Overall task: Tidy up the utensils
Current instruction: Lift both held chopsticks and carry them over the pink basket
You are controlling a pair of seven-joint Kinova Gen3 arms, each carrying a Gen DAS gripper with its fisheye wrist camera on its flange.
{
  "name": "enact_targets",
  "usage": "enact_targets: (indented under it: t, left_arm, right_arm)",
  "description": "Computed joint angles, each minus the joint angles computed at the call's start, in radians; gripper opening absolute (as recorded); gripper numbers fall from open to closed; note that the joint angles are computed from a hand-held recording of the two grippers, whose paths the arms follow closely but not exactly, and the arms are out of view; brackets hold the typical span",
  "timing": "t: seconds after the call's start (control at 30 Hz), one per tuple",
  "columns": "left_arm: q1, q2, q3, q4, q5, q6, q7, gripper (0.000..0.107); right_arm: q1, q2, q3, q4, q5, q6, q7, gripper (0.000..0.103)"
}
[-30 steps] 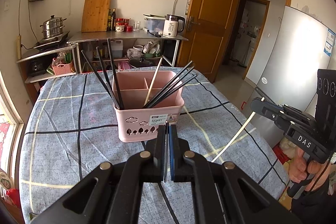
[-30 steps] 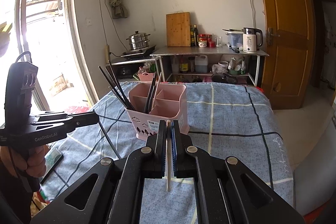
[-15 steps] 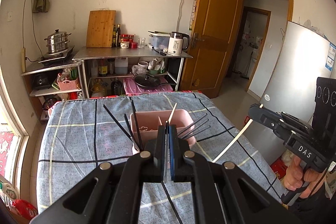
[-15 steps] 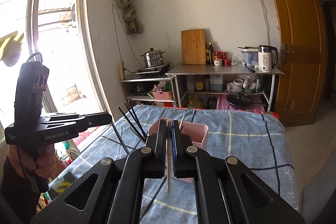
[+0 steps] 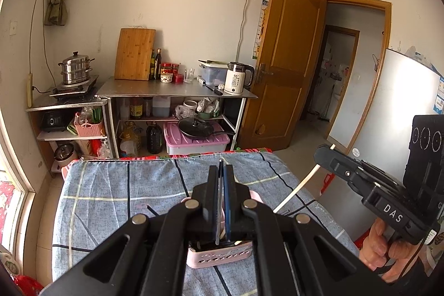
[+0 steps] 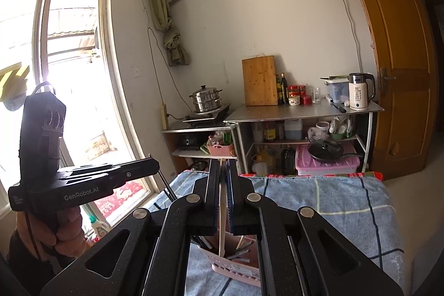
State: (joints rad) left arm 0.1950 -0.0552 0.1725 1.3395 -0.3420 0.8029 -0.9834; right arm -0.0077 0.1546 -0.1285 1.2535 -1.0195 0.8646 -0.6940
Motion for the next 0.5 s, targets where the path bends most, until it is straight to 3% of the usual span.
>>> enact_targets:
  t: [0.23, 0.5]
  left_arm:
    - [-0.022, 0.029, -0.039, 0.038, 0.085, -0.068, -0.052, 0.004]
    - [-0.029, 0.082, -0.065, 0.035, 0.145, -0.047, -0.094, 0.004]
  right_arm:
    - [-0.023, 0.06, -0.025, -0.014, 0.04, -0.054, -0.048, 0.004]
    - [-0.04, 0.107, -0.05, -0.038, 0.146, -0.067, -0.123, 0.004]
